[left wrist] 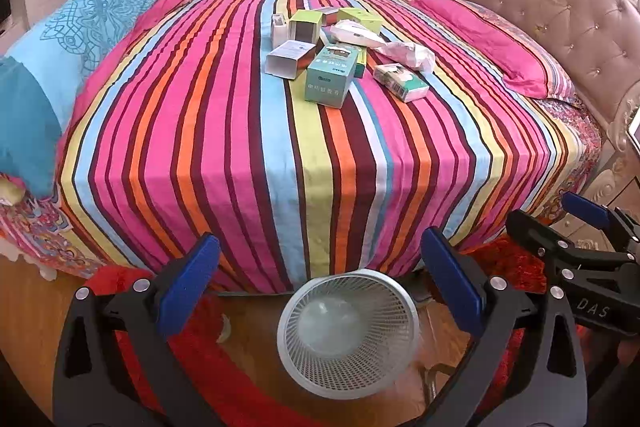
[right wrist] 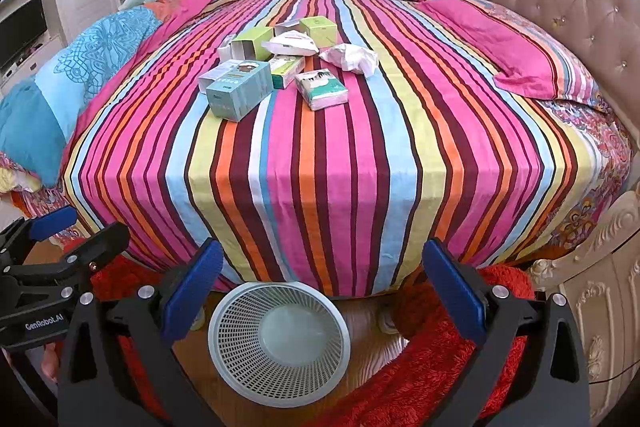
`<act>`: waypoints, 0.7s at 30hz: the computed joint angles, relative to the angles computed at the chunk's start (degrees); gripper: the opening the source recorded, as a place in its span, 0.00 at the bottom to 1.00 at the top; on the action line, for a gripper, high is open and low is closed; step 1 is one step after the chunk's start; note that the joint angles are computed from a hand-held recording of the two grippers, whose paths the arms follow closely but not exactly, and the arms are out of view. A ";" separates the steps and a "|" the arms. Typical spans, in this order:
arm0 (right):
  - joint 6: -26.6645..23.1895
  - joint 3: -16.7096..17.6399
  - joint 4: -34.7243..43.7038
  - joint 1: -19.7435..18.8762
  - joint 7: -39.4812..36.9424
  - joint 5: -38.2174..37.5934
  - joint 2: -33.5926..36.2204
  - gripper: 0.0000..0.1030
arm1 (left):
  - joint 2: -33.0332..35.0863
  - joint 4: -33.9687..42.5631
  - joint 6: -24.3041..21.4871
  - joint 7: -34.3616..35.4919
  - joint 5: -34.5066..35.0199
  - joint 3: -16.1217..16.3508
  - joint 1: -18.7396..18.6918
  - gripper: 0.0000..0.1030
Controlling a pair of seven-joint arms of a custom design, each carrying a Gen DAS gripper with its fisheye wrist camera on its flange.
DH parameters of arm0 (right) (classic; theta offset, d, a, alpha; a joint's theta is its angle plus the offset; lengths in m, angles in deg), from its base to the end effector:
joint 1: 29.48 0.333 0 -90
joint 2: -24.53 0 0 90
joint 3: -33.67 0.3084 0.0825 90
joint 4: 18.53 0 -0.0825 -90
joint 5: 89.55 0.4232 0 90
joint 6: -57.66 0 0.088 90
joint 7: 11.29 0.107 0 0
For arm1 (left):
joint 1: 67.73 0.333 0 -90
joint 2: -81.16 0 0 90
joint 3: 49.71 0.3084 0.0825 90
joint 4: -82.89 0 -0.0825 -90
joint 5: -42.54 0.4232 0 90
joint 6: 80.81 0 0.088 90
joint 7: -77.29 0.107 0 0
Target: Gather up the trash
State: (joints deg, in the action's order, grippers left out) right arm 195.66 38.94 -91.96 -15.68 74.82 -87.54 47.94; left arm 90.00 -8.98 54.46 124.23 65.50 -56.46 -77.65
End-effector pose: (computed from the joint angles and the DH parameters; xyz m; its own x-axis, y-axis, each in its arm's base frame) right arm 0.7274 0.2355 0.5931 0.3636 -0.9312 -0.0265 -0.7053 -0.2566 -0.6608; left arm 0.6671 -0.1887 0.5909 0.2355 -0.9681 0.0856 -0.7411 -0.2358 -0.6286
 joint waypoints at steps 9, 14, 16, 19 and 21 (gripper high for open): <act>-0.54 0.04 -0.05 -0.06 -0.14 -0.03 0.10 0.93 | -0.03 -0.28 0.13 -0.02 0.45 -0.04 -0.17 0.94; -0.48 0.11 -0.18 -0.10 -0.33 0.17 0.02 0.93 | 0.28 0.37 -0.69 0.25 0.15 -0.04 -0.26 0.94; -0.38 0.11 -0.15 -0.11 -0.47 0.17 0.03 0.93 | 0.20 0.17 -0.37 0.18 0.01 -0.02 -0.22 0.94; 0.07 0.04 -0.37 -0.02 -0.45 -0.01 -0.12 0.93 | -0.02 -0.30 0.08 -0.07 0.19 0.02 -0.18 0.94; 0.57 -0.09 -0.66 0.07 -0.17 -0.27 -0.26 0.93 | -0.01 -0.23 -0.27 -0.09 0.06 -0.01 -0.17 0.94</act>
